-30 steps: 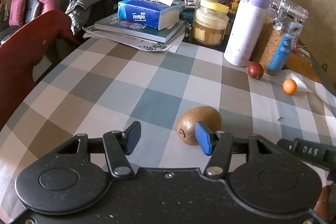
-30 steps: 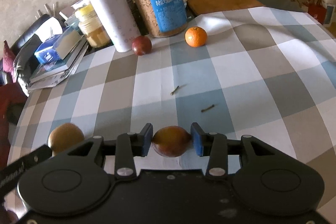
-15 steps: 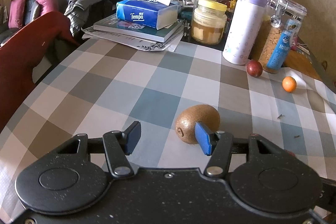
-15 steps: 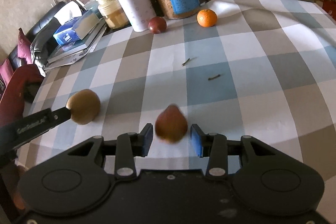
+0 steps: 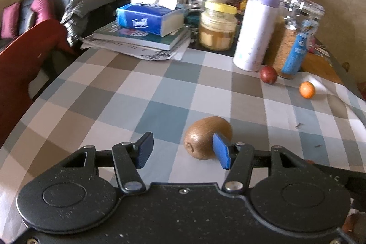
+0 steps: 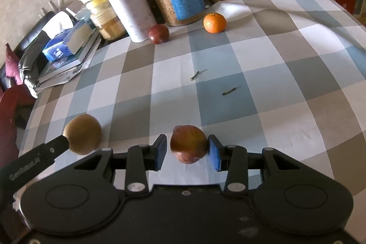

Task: Organize fruits
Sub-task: 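Carry the kiwi in the left gripper while the right carries the plum toward the tray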

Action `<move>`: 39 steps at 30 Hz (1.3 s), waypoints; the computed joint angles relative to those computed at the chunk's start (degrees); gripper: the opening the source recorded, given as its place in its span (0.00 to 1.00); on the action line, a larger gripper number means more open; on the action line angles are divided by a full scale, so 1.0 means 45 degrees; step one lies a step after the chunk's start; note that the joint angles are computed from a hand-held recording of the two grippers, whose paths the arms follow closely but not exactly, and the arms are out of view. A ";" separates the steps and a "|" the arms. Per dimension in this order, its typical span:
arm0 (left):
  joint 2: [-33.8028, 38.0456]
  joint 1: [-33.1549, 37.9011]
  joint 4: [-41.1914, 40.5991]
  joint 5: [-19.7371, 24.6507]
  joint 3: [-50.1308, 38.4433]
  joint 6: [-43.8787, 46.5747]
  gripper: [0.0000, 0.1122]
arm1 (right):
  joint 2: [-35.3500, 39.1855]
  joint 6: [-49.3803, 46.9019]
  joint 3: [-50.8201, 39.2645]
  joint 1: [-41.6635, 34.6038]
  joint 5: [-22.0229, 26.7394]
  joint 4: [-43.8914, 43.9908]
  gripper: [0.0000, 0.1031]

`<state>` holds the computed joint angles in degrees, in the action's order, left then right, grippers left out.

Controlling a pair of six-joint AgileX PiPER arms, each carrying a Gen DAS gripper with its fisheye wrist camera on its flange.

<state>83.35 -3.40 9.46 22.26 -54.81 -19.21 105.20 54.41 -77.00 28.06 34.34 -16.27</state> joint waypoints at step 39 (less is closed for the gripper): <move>0.1941 0.0567 -0.4888 0.0628 -0.1371 0.5336 0.54 | -0.0153 0.2506 0.0626 0.0892 -0.0074 -0.2941 0.37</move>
